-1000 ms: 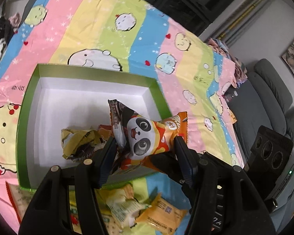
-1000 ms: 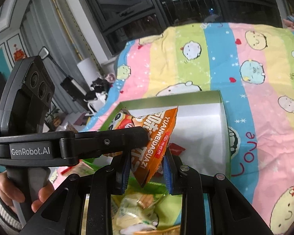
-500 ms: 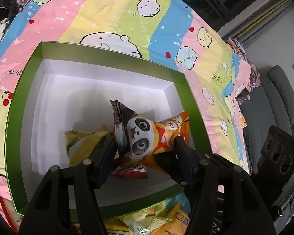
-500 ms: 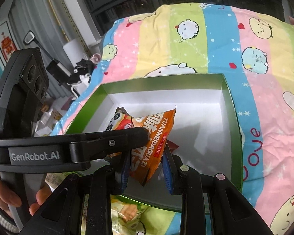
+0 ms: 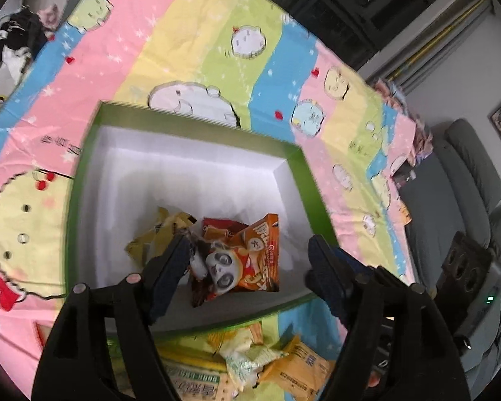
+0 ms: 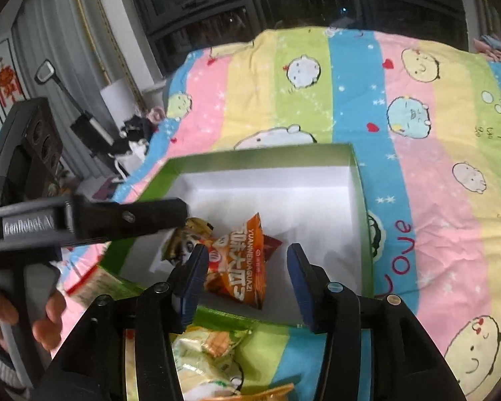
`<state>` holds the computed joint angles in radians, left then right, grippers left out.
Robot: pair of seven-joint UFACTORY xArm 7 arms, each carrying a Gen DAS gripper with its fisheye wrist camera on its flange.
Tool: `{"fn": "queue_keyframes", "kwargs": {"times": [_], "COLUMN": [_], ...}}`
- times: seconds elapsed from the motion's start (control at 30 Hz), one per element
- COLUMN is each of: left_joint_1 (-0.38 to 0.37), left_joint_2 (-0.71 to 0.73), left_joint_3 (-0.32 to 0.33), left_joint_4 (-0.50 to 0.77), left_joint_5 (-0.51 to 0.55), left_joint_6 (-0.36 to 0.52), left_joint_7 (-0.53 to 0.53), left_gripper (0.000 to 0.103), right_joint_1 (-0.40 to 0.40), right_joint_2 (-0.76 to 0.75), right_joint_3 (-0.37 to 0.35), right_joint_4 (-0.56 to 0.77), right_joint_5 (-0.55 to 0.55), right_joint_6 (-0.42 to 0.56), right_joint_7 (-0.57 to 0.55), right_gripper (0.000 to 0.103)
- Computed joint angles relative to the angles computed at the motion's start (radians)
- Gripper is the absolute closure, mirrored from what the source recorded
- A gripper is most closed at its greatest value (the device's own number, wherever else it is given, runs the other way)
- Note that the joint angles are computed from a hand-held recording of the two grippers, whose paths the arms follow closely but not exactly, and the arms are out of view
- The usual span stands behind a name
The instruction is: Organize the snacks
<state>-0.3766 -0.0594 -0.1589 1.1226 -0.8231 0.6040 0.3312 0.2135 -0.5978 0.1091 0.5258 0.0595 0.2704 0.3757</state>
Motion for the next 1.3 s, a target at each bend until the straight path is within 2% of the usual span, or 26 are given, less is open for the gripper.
{"fn": "queue_keyframes", "kwargs": {"times": [0.07,0.27,0.47,0.63,0.7,0.8,0.87,0.93,0.97,1.03,1.17,1.3], "left_joint_1": [0.008,0.019,0.022,0.027,0.025,0.024,0.025,0.022,0.022,0.024,0.039,0.019], "left_joint_2": [-0.051,-0.199,-0.322,-0.356,-0.342,-0.314,-0.293,-0.281,-0.276,-0.265,-0.248,-0.31], "left_joint_3": [0.017,0.075,0.134,0.153,0.152,0.142,0.135,0.136,0.134,0.134,0.135,0.183], "left_joint_4": [-0.037,-0.171,-0.313,-0.367,-0.363,-0.354,-0.346,-0.344,-0.342,-0.342,-0.344,-0.384], "left_joint_5": [-0.05,-0.074,-0.056,-0.025,-0.003,0.028,0.042,0.041,0.042,0.039,0.052,-0.087], "left_joint_6": [0.002,0.0,0.033,0.038,0.052,0.051,0.055,0.056,0.054,0.046,0.027,0.061], "left_joint_7": [0.027,0.014,-0.032,-0.088,-0.104,-0.12,-0.14,-0.131,-0.13,-0.126,-0.131,-0.012], "left_gripper": [0.022,0.02,0.019,0.021,0.021,0.032,0.049,0.059,0.069,0.08,0.089,0.092], "right_joint_1": [0.021,0.161,0.373,0.466,0.471,0.46,0.458,0.445,0.442,0.432,0.421,0.437], "right_joint_2": [-0.041,-0.128,-0.131,-0.072,-0.045,-0.017,-0.008,0.0,-0.005,0.001,0.004,-0.009], "right_joint_3": [-0.01,-0.079,-0.196,-0.223,-0.206,-0.172,-0.157,-0.14,-0.136,-0.126,-0.121,-0.132], "right_joint_4": [-0.021,-0.077,-0.105,-0.095,-0.083,-0.071,-0.07,-0.067,-0.072,-0.07,-0.076,-0.09], "right_joint_5": [0.015,0.11,0.261,0.363,0.381,0.392,0.402,0.4,0.401,0.399,0.405,0.424], "right_joint_6": [-0.005,-0.029,-0.05,-0.066,-0.064,-0.055,-0.051,-0.042,-0.039,-0.032,-0.033,-0.042], "right_joint_7": [-0.002,-0.043,-0.134,-0.169,-0.174,-0.173,-0.172,-0.17,-0.172,-0.17,-0.168,-0.174], "right_gripper": [0.054,0.054,0.054,0.054,0.054,0.054,0.054,0.054,0.054,0.054,0.054,0.054]}}
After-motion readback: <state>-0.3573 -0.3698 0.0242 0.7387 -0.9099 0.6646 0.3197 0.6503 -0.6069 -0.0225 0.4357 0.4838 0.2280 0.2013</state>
